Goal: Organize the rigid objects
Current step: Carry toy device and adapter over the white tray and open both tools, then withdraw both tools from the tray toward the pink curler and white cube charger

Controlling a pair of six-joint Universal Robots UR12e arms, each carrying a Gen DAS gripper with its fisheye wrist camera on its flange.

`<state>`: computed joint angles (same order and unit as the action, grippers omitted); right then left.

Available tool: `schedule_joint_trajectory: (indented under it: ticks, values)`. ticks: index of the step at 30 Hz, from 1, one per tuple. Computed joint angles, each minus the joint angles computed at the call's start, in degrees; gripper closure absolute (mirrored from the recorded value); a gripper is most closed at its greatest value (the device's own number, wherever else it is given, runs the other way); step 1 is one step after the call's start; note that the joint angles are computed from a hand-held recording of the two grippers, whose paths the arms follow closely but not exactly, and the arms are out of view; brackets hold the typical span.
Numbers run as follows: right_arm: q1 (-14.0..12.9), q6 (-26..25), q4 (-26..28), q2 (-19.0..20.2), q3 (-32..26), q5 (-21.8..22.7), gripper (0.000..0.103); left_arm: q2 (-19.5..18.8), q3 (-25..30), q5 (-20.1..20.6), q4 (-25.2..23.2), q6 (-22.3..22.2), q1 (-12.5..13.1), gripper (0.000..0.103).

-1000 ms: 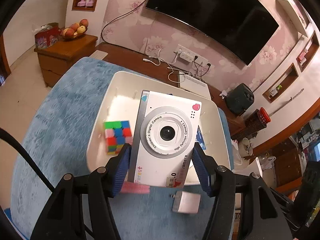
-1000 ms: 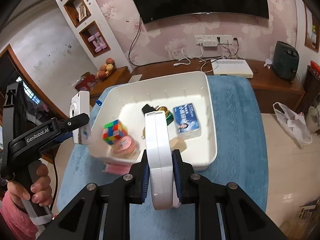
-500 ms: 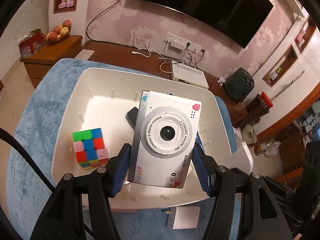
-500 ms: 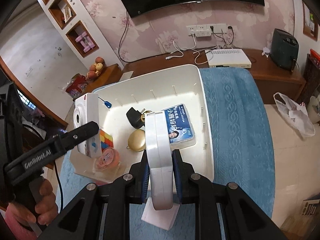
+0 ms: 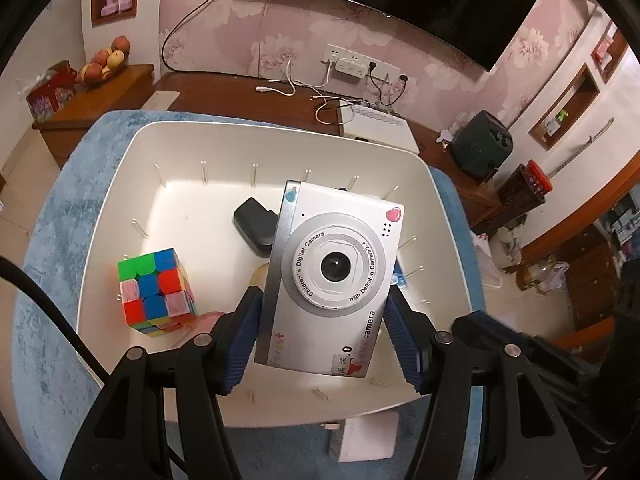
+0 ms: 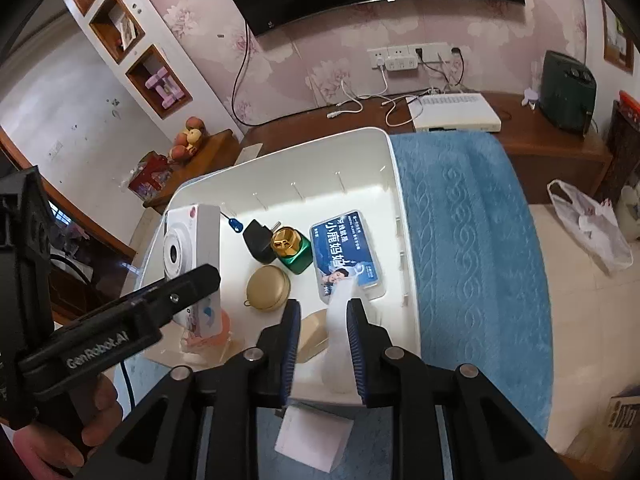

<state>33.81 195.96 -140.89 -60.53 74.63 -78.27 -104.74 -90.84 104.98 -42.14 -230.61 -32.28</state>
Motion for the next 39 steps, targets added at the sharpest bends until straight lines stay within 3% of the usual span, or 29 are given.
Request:
schedule_joint_trajectory:
  ticks: [4, 9, 14, 25, 29, 39]
  values:
    - [-0.2, 0.6, 0.5, -0.2, 0.2, 0.2, 0.071, 0.3, -0.4, 1.6, 0.9, -0.1, -0.4, 0.039]
    - [-0.4, 2.0, 0.4, -0.6, 0.7, 0.7, 0.06, 0.1, 0.6, 5.7, 0.0, 3.6, -1.4, 0.031]
    - [-0.4, 2.9, -1.0, -1.3, 1.6, 1.3, 0.044, 0.1, 1.2, 7.0, -1.0, 6.1, -2.0, 0.029]
    - [-0.8, 7.1, -3.0, -3.8, 5.1, 3.8, 0.028, 2.6, -1.3, 9.5, -2.0, 1.6, -4.1, 0.021]
    - [-1.0, 8.3, -3.6, -4.9, 6.8, 5.4, 0.023, 3.8, -2.3, 11.7, -4.1, -1.1, -5.5, 0.021]
    - [-0.9, 9.3, -3.4, -7.4, 10.6, 9.1, 0.023, 6.4, -4.1, 16.6, -12.6, -8.5, -9.7, 0.021]
